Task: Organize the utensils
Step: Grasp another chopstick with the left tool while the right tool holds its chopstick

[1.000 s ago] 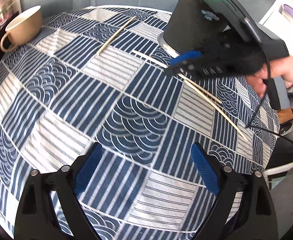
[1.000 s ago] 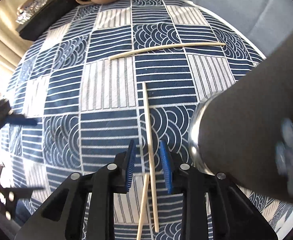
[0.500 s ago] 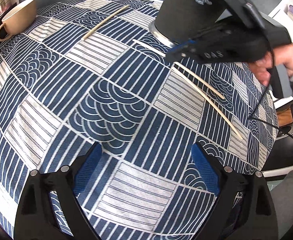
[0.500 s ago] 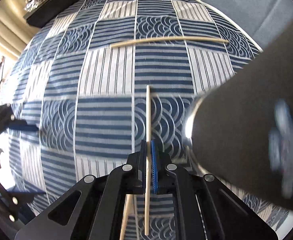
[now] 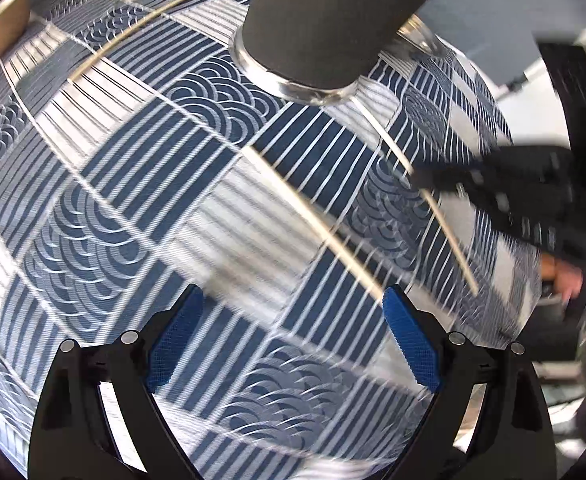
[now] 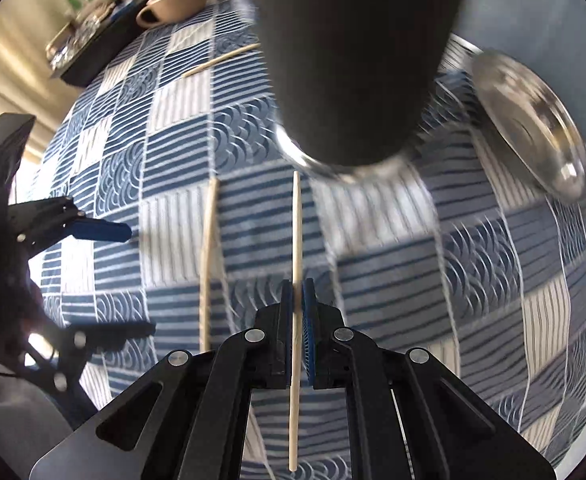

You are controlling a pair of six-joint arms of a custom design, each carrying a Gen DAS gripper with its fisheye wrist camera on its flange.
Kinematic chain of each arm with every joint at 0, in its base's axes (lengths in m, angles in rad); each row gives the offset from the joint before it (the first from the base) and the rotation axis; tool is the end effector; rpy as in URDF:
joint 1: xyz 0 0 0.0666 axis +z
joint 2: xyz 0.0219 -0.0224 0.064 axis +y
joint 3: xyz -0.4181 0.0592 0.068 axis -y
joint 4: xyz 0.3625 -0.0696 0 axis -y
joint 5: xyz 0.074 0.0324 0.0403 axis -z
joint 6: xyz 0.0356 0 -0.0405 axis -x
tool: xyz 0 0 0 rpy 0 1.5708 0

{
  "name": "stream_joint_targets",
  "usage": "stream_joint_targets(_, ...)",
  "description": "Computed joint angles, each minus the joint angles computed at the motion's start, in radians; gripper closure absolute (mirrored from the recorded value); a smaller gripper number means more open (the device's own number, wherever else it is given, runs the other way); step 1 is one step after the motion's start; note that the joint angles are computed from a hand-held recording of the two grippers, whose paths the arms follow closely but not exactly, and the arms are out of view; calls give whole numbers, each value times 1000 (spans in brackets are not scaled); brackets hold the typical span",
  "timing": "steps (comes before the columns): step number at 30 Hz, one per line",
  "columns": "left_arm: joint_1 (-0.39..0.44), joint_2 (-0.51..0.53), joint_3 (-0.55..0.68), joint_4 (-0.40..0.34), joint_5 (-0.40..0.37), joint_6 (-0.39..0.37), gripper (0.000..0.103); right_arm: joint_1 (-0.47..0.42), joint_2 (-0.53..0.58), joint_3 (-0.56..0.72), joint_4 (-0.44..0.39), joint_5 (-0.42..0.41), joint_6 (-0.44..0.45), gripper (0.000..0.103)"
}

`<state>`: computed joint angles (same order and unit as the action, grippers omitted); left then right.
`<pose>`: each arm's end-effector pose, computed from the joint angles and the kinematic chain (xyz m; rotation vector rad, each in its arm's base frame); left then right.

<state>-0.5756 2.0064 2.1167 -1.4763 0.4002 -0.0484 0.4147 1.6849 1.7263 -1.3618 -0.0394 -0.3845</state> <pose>0.5306 -0.3613 0.4163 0.9731 2.8149 -0.6628 0.4812 0.2129 0.4470 -0.0513 2.9193 0.1960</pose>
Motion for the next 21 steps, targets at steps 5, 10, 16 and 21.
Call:
stream_joint_targets(5, -50, 62, 118, -20, -128, 129, 33, -26, -83, -90, 40, -19, -26, 98)
stream_joint_targets(10, -111, 99, 189, -55, -350, 170, 50, -39, -142, -150, 77, -33, -35, 98)
stream_joint_targets(16, -129, 70, 139, -20, -393, 144, 88, -46, -156, -159, 103, -35, -27, 98)
stream_joint_targets(21, -82, 98, 202, -117, -276, 137, 97, -47, -157, -151, 125, -40, -45, 98)
